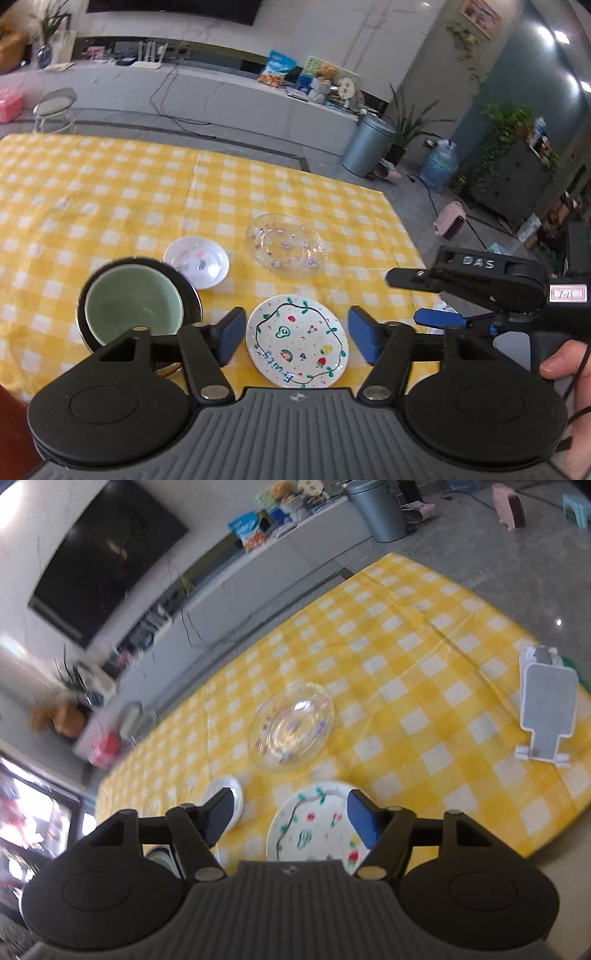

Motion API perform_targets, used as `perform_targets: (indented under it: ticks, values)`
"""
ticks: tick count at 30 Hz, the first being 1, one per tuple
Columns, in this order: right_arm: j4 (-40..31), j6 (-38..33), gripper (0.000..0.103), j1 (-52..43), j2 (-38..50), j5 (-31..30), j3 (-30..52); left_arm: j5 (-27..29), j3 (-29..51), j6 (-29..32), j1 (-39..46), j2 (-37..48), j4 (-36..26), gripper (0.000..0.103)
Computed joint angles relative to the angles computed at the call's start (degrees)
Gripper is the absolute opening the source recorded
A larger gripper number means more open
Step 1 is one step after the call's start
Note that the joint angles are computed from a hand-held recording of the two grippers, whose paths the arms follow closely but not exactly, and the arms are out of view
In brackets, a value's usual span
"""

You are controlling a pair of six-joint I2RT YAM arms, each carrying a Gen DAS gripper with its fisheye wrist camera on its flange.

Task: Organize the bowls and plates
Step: 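Move the left gripper to the clear glass plate while the right gripper follows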

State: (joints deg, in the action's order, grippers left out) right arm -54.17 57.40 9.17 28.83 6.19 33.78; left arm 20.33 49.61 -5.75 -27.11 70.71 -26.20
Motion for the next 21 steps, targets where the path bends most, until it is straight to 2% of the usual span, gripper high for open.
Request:
perform_targets:
  ticks: [2, 4, 7, 8, 10, 12, 15, 19, 21]
  values:
    - [-5.4, 6.7, 0.07, 11.5, 5.7, 7.6, 6.5, -1.0, 0.6, 0.3, 0.5, -2.3, -0.8, 0.077]
    - [-10.4, 11.3, 0.07, 19.0, 9.1, 12.4, 12.2, -0.1, 1.7, 0.0, 1.8, -4.0, -1.9, 0.08]
    - [-17.6, 15.8, 0.08, 29.0, 12.3, 18.6, 20.9, 3.0, 4.3, 0.7, 4.2, -4.4, -3.7, 0.08]
    - [-20.7, 17.5, 0.081, 32.1, 13.7, 20.8, 23.5, 3.2, 5.0, 1.1, 4.4, -4.3, -3.8, 0.08]
    - [-25.1, 17.8, 0.083, 34.1, 17.1, 22.7, 28.1, 3.6, 5.6, 2.0, 4.8, -3.9, -3.2, 0.081]
    - [-25.5, 14.5, 0.085, 32.9, 18.6, 22.7, 29.6, 5.1, 6.3, 2.8, 5.1, -2.5, -2.3, 0.081]
    - [-18.8, 7.7, 0.088, 28.4, 16.4, 22.8, 25.5, 8.3, 5.5, 3.0, 6.1, 0.2, 1.7, 0.081]
    - [-4.0, 4.5, 0.083, 24.2, 7.9, 25.4, 11.4, 10.2, 3.7, 2.2, 6.2, 5.1, 9.2, 0.081]
    - [5.5, -0.2, 0.082, 17.1, 4.3, 20.9, 3.4, 9.7, 3.4, 0.9, 5.8, 8.2, 12.6, 0.08]
